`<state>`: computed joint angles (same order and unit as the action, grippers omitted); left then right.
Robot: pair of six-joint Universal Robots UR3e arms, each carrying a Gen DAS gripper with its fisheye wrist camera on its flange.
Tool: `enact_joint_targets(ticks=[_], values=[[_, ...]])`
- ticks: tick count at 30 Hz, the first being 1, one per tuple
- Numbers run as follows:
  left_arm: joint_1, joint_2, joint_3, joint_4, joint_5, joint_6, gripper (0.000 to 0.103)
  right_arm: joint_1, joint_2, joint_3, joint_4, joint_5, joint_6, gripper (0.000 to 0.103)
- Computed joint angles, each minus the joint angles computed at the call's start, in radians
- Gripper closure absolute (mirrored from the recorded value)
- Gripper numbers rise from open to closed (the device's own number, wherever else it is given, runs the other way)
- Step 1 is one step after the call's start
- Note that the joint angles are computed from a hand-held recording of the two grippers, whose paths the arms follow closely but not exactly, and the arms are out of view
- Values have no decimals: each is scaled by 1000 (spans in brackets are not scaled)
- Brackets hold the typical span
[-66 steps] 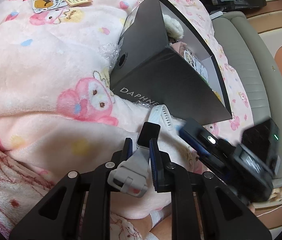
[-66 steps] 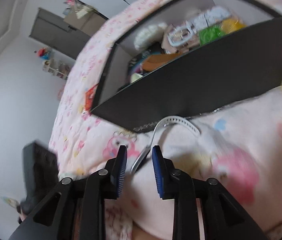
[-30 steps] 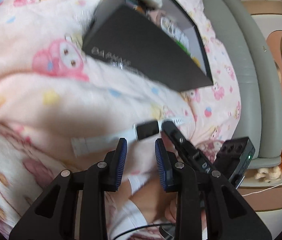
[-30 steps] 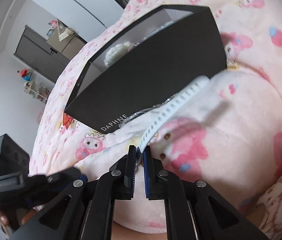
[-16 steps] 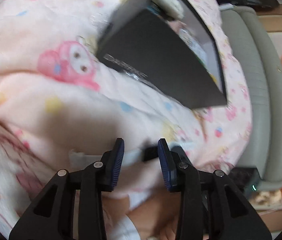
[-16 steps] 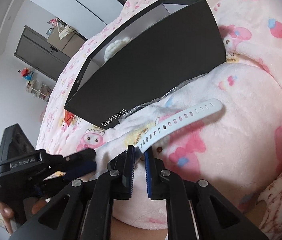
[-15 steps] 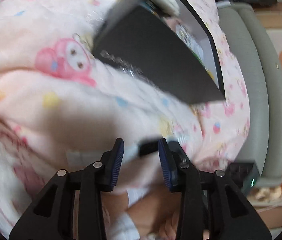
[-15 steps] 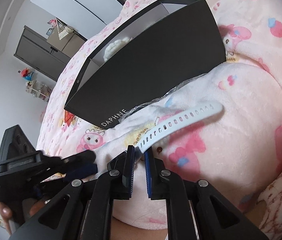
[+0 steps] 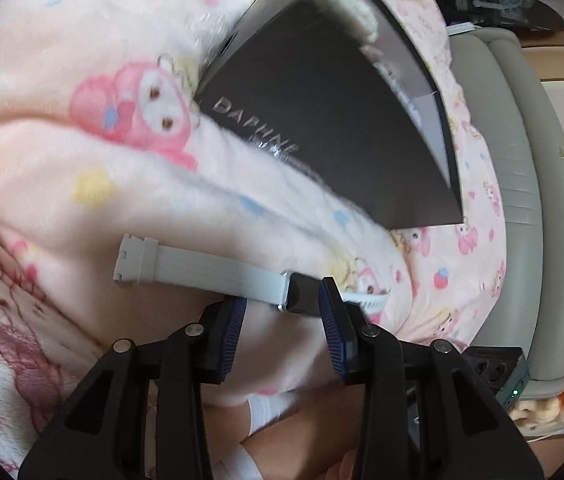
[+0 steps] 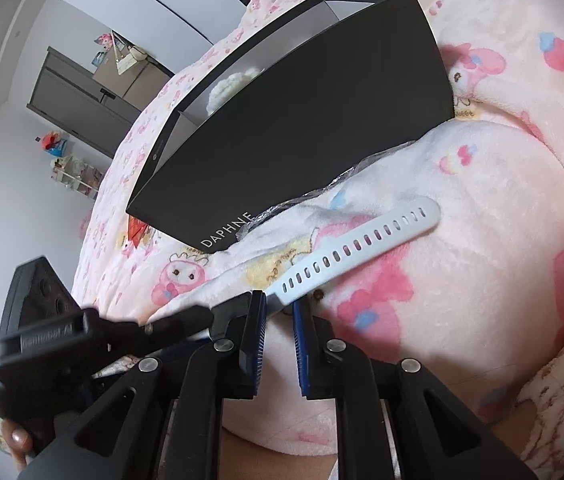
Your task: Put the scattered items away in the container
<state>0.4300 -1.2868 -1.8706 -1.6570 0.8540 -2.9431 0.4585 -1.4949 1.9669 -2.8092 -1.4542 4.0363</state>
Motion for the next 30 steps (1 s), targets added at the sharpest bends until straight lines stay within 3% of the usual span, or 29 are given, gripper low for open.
enact_joint_targets(ticks=[5, 7, 9, 11, 12, 14, 15, 18, 23, 26, 30], values=[[112, 143, -144, 71, -69, -7, 66, -44, -25, 56, -59, 80, 35, 89], [172, 210, -210, 87, -116, -14, 66, -64, -24, 73, -86, 102, 65, 82], [121, 189, -229, 225, -85, -91, 66, -77, -19, 84, -105, 113, 82, 77], [54, 145, -228, 353, -12, -161, 70, -91, -7, 92, -128, 115, 118, 75], [8, 113, -224, 413, 27, -205, 85, -102, 3, 99, -146, 123, 138, 75], [-14, 99, -211, 422, 49, -199, 93, -143, 28, 128, -201, 179, 173, 77], [-8, 113, -203, 401, 37, -175, 97, -157, 25, 135, -208, 202, 180, 91], [-9, 142, -145, 354, -5, -119, 99, -153, -8, 109, -180, 207, 115, 100], [-6, 89, 40, 275, -124, -52, 99, -169, -103, -13, -65, 191, 3, 100], [-85, -84, 218, 374, -126, -133, 99, -220, -87, -158, 18, 205, -93, 100], [-201, -361, 494, 475, -75, -271, 99, -310, 68, -446, 190, 264, -211, 99]])
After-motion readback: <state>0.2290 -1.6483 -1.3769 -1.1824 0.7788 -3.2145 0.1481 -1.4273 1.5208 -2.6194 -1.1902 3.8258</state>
